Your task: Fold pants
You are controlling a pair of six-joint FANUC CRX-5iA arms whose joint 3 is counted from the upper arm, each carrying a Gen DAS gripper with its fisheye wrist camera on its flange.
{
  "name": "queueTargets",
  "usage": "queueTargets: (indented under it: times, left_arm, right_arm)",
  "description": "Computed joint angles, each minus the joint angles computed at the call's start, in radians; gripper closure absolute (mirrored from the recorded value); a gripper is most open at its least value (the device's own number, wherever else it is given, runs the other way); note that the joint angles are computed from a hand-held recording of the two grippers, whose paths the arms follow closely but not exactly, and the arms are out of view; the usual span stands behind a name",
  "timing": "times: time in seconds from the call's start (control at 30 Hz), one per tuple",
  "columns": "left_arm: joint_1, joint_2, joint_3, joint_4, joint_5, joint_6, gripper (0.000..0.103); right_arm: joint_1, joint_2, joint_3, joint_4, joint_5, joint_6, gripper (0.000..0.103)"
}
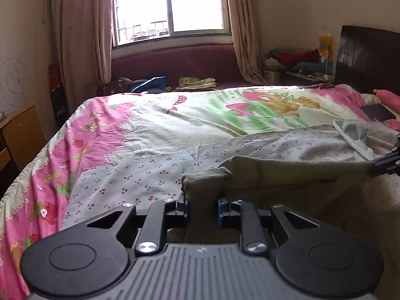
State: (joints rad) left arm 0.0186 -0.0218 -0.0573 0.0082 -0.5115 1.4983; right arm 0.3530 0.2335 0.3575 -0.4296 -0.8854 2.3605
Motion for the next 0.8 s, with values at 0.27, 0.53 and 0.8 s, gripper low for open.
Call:
queueTargets:
  times: [0.27,0.53,0.8]
  left_arm:
    - [-0.176,-0.175,-0.134,-0.462,-0.201,0.353,0.058]
    - [-0.251,-0.253,-0.191,-0.659,-0.233,0.514,0.054]
    - [-0.27,-0.289,-0.229,-0.727,-0.219,0.524,0.054]
  right_arm:
    - [0.126,-0.271,-0.46,0.088,0.052,-0.2,0.097]
    - [0.248,-0.368,-0.643,0.35,0.241,-0.308,0.093]
    - [0.324,-0.335,-0.604,0.319,0.273,-0.246,0.069]
